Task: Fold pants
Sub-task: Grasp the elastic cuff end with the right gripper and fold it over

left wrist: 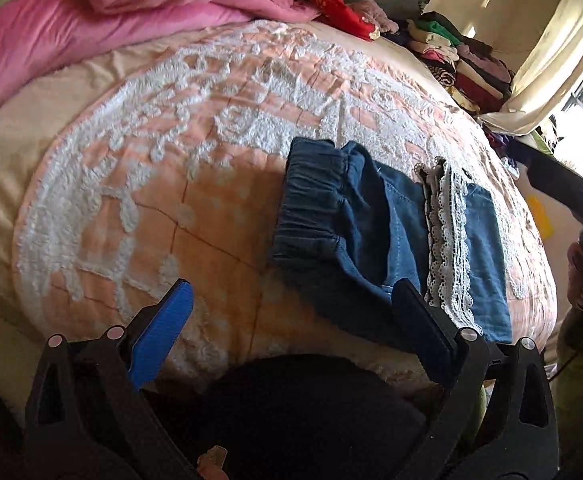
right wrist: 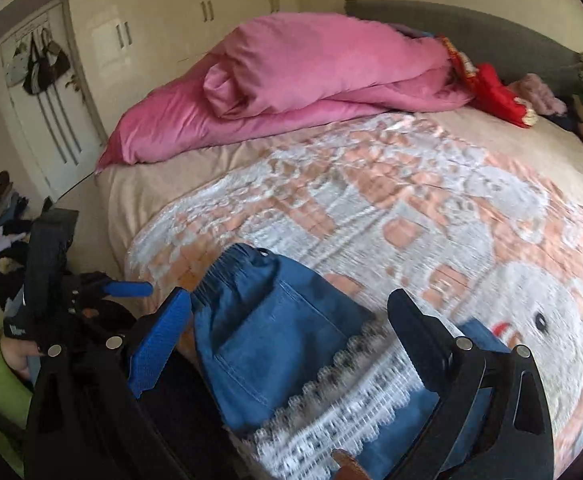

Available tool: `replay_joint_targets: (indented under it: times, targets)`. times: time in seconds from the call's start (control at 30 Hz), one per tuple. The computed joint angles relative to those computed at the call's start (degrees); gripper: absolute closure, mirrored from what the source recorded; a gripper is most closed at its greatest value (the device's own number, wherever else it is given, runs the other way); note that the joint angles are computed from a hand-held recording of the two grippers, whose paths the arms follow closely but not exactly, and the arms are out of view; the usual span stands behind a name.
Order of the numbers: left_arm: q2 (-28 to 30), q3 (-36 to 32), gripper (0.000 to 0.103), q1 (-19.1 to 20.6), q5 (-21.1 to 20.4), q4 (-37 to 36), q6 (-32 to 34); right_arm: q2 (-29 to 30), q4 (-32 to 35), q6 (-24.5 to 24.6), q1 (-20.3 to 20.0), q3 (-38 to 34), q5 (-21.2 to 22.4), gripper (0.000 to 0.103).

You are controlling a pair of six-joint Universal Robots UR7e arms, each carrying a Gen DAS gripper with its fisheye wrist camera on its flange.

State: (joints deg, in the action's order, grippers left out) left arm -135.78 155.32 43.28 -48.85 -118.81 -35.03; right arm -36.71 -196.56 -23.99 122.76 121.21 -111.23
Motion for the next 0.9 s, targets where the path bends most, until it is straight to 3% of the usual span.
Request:
replay_joint_targets:
  times: [0.17, 0.27, 0.33, 0.4, 0.53, 0.8, 0.83, 0.87, 0.9]
  targets:
    - [6.35, 0.84, 0.015, 6.23, -4.91, -12.27, 5.63, 3.30, 7.41, -0.07, -0.76, -5.99, 0.70, 0.005]
    - [10.38, 0.78, 0.029, 9.48, -8.25, -18.24, 8.67, 5.33, 11.83, 0.20, -1.28, -9.48, 0.38, 0.005]
    - [12.74, 0.60, 0.048, 11.08, -10.14, -21.12, 10.04, 6.85, 14.91, -0.40, -1.58, -11.79, 0.24, 0.005]
    - [15.37, 0.41, 0.056, 12.40, -11.51, -23.61, 11.47, 8.14, 16.84, -0.96, -1.70, -13.51, -0.12, 0.005]
    - [19.59, 0.16, 0.059, 14.54, -13.12, -26.92, 12.81, 11.01, 20.79, -1.65, -1.86, -16.92, -0.57, 0.005]
    - [20.76, 0.08, 0.059, 15.41, -13.68, -28.30, 13.50, 14.61, 24.85, -2.34, -2.69, -20.24, 0.58, 0.006]
    - [20.84, 0.07, 0.058, 15.50, -13.74, -28.41, 13.49, 14.92, 24.99, -2.58, -2.83, -20.52, 0.78, 0.015]
    - [20.91, 0.03, 0.058, 15.61, -13.85, -28.54, 13.46, 14.92, 25.33, -2.93, -3.03, -20.54, 1.36, 0.035]
    - [20.90, 0.00, 0.058, 15.68, -13.95, -28.57, 13.31, 14.97, 25.92, -3.01, -3.28, -20.64, 2.01, 0.037]
